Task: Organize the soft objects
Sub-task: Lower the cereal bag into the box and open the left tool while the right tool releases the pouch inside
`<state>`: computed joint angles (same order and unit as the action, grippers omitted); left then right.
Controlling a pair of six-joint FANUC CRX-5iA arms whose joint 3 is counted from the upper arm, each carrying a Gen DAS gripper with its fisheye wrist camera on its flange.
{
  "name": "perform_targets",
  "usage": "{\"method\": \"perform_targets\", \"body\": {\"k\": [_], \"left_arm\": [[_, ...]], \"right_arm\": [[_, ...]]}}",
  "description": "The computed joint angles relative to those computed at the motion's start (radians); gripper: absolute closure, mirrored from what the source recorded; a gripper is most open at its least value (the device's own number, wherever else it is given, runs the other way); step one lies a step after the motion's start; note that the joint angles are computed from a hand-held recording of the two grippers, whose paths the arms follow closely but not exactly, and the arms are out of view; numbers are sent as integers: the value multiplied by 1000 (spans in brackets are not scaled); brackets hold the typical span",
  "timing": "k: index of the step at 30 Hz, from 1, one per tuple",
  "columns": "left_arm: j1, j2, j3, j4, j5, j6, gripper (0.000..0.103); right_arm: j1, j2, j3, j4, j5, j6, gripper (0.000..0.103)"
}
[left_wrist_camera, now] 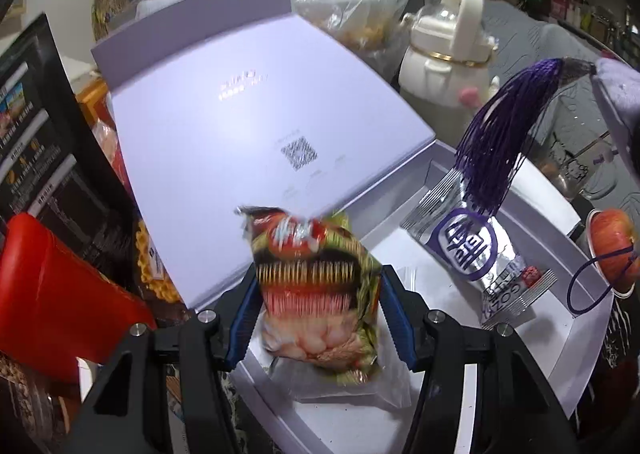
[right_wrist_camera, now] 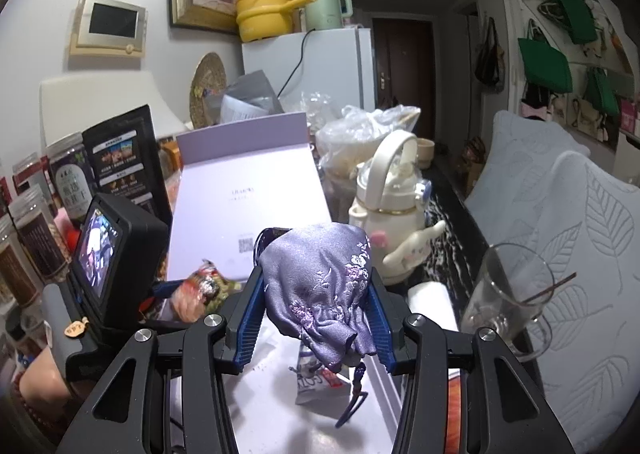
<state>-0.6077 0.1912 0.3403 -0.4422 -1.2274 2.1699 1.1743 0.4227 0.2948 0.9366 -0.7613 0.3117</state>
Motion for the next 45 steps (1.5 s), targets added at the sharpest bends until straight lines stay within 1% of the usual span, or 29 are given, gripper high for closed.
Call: {"method": "perform_targets", "body": {"k": [4, 5, 7, 9, 15, 19, 22, 23, 28, 33, 37, 39, 42, 43, 44, 45], "left_arm": [[15, 14, 6, 30, -15, -15, 44], [21, 27, 18, 38, -32, -21, 44], [32, 36, 23, 61, -47, -24, 37], [42, 36, 19, 76, -44, -21, 34], [36, 29, 24, 56, -51, -11, 34], [30, 18, 18, 47, -49, -12, 34], [15, 24, 38, 28, -58, -6, 34], [15, 6, 21, 30, -55, -8, 34], [6, 9, 31, 26, -55, -1, 34], [9, 14, 36, 31, -56, -1, 34], [20, 12, 31, 38, -47, -11, 34], [20, 13, 33, 36, -49, -14, 34], [11, 12, 35, 26, -48, -10, 34], [8, 12, 36, 20, -47, -13, 34], [3, 10, 37, 14, -48, -12, 34], [0, 11, 39, 11, -50, -12, 34]], "right_arm": [[-2, 6, 4, -8, -3, 4, 56], [-2, 10, 9, -14, -6, 13, 56], [-3, 18, 20, -38, -7, 27, 56], [-4, 22, 25, -56, -3, 38, 56], [-8, 45, 44, -78, -13, 54, 55], [-14, 58, 51, -111, -1, 69, 54], [-17, 74, 70, -143, -10, 97, 54], [-16, 85, 83, -155, -24, 112, 54], [-20, 114, 135, -233, -59, 166, 54], [-23, 147, 196, -305, -126, 218, 54], [-27, 169, 241, -356, -178, 254, 51], [-29, 174, 257, -378, -193, 266, 44], [-26, 173, 255, -370, -194, 270, 42], [-25, 174, 258, -368, -198, 273, 41], [-23, 175, 259, -362, -201, 273, 36], [-22, 176, 261, -360, -203, 274, 35]]}}
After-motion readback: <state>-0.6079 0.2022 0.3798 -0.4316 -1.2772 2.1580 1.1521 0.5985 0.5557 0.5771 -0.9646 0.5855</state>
